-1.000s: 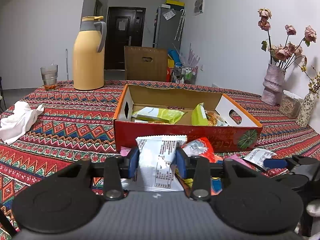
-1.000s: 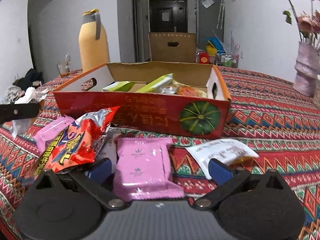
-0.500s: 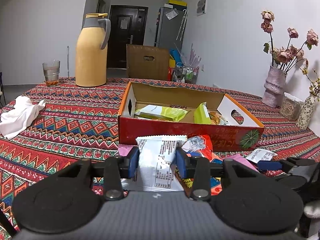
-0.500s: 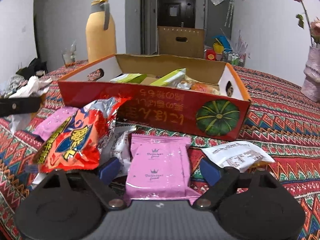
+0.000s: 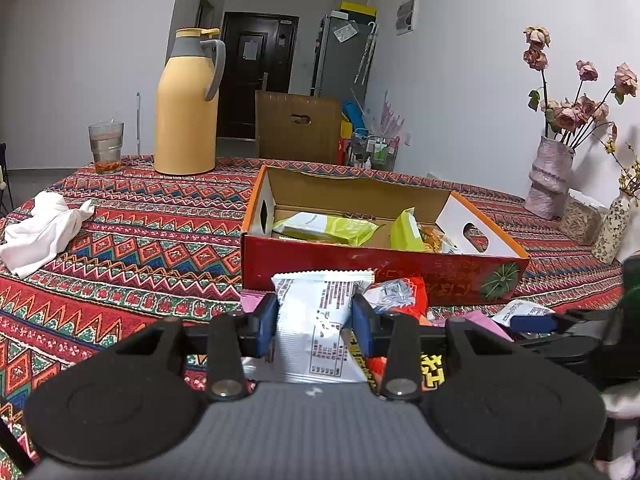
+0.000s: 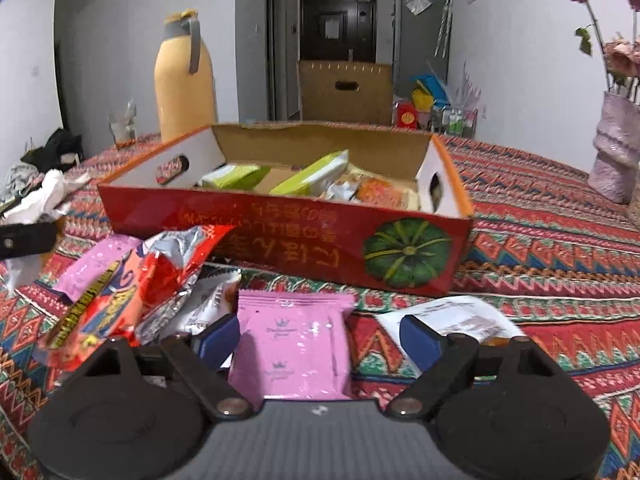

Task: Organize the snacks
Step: 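Grasp the pink packet with the right gripper while the left gripper holds the white packet, then lift both packets and carry them over the open box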

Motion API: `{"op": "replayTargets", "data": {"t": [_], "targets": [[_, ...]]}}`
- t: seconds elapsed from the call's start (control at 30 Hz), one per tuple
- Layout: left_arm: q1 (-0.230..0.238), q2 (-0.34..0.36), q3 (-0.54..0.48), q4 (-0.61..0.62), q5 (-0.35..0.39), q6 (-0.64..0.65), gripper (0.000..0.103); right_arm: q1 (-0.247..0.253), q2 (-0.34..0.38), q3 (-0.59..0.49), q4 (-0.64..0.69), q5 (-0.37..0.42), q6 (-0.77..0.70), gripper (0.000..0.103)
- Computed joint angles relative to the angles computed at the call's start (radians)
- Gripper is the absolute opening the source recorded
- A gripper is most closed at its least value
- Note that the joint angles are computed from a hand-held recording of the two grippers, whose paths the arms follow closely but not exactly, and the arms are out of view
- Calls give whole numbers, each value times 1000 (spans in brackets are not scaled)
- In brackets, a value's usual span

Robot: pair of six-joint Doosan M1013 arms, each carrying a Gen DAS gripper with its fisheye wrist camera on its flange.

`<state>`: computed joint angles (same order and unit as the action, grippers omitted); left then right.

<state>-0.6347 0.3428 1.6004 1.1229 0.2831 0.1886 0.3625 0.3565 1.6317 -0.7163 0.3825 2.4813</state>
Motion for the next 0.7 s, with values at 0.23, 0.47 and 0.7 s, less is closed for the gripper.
{"op": "replayTargets", "data": {"t": [0.23,0.47,0.7], "targets": [[2,1,-2,-12,-6,14,40,12,3,7,-36,17,17,62],[-2,6,-10,-15,11,22,40,24,-31,58,-249,4,256,61],[-17,23,-48,6,81,12,40,29,-56,78,-467,5,487,61]]}}
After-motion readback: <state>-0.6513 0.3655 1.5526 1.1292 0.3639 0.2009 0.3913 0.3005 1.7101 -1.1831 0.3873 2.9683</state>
